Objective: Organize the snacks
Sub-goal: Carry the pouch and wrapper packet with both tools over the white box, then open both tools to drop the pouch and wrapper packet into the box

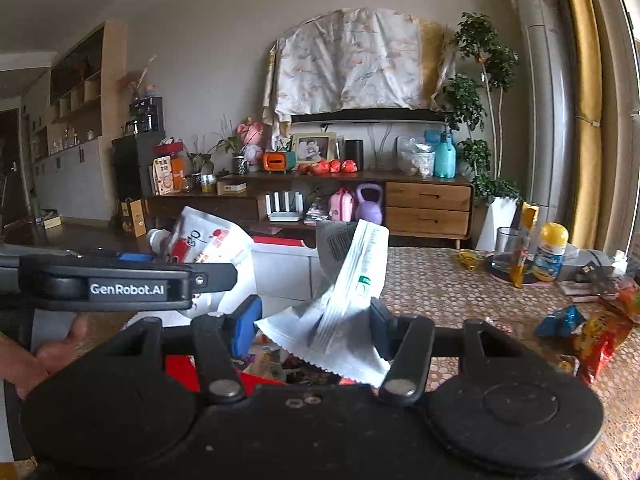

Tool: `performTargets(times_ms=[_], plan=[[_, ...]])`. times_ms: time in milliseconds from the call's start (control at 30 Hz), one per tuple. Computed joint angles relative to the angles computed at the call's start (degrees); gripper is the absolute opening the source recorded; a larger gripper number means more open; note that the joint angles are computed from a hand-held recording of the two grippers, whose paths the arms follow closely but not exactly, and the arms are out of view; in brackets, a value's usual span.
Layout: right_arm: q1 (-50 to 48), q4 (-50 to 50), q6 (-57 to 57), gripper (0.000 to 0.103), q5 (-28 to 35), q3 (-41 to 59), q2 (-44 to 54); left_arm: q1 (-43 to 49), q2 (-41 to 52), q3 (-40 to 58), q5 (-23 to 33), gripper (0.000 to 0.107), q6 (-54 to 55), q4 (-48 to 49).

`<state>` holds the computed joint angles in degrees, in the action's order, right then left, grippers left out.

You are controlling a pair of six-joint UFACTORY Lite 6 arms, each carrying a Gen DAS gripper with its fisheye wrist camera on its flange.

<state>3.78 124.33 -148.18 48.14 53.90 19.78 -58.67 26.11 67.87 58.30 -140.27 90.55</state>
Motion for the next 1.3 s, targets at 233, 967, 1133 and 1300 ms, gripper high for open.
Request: performTargets(times_ms=[233,967,1133,1300], plan=[[2.5,-0.47,1.18,0.055,-2.31,3.81,2.31,3.92,-1.34,-2.33,-3.56,0.073,0.11,2.64],[10.34,-33.27,37.37,0.055,-15.53,41.71,23.81,24.71,3.93,6.58,-28.42,0.073,23.19,-0.59],[11.51,-50.75,55.5,0.055,-15.39,56.39,31.78,29.48,6.66,11.91,-35.64,0.073,38.68,-14.91],[12.45,-62.69,67.09,0.055,-14.33,66.74,37.92,31.32,9.76,16.99,-36.49,0.073,53.89,-29.59]])
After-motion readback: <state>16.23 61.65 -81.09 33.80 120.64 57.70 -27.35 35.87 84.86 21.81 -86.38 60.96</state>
